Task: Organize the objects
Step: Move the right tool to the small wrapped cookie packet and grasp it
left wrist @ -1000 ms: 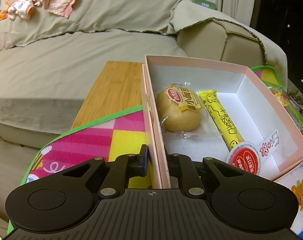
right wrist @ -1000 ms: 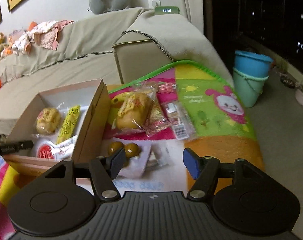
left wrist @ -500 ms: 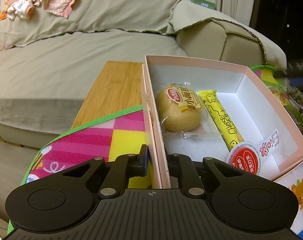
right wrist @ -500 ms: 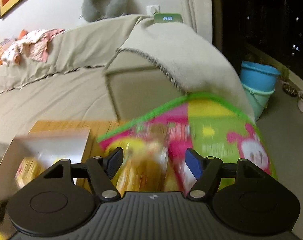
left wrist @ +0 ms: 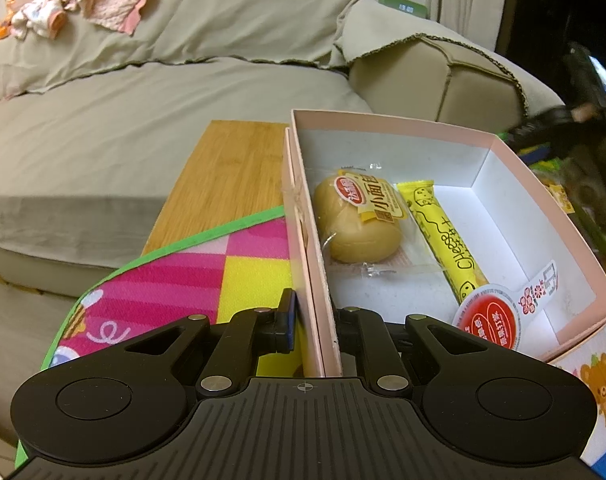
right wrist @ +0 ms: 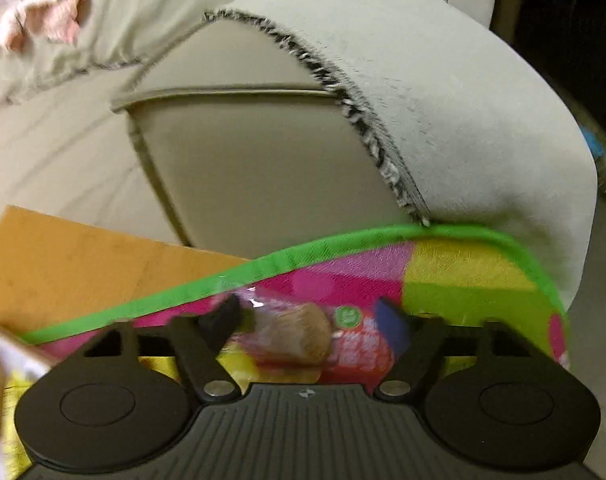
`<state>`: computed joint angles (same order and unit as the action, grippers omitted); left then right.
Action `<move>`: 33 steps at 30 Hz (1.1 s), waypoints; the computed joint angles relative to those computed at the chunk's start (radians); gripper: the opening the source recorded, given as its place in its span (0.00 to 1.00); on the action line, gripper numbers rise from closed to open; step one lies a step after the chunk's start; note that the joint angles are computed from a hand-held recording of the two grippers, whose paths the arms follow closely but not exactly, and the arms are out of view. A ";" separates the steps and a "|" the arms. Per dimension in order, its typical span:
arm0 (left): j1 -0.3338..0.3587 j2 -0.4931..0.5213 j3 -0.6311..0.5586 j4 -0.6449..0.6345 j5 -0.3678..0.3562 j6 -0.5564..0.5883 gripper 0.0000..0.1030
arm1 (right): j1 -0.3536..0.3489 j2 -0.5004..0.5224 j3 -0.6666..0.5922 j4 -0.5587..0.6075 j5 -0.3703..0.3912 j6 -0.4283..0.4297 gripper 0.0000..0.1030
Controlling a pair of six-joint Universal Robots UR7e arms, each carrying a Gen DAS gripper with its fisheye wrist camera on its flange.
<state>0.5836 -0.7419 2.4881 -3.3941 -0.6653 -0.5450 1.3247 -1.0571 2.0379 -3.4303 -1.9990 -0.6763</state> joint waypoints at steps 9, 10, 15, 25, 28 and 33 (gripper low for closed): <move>-0.009 0.012 0.005 -0.012 0.013 -0.022 0.13 | -0.098 -0.242 0.262 0.026 0.079 -0.054 0.27; -0.010 0.014 0.005 -0.012 0.013 -0.025 0.13 | -0.104 -0.272 0.278 0.059 0.083 -0.052 0.26; -0.016 0.014 0.003 0.005 0.021 -0.038 0.13 | -0.088 -0.324 0.300 0.040 0.127 -0.073 0.41; -0.023 -0.003 0.000 0.064 0.024 -0.054 0.13 | -0.020 -0.016 0.000 -0.033 0.085 -0.131 0.83; -0.022 -0.009 -0.001 0.074 0.021 -0.049 0.13 | -0.031 -0.005 -0.048 0.063 0.059 -0.101 0.83; -0.018 -0.005 0.004 0.043 0.016 -0.033 0.13 | -0.119 -0.224 0.033 0.441 0.333 0.015 0.82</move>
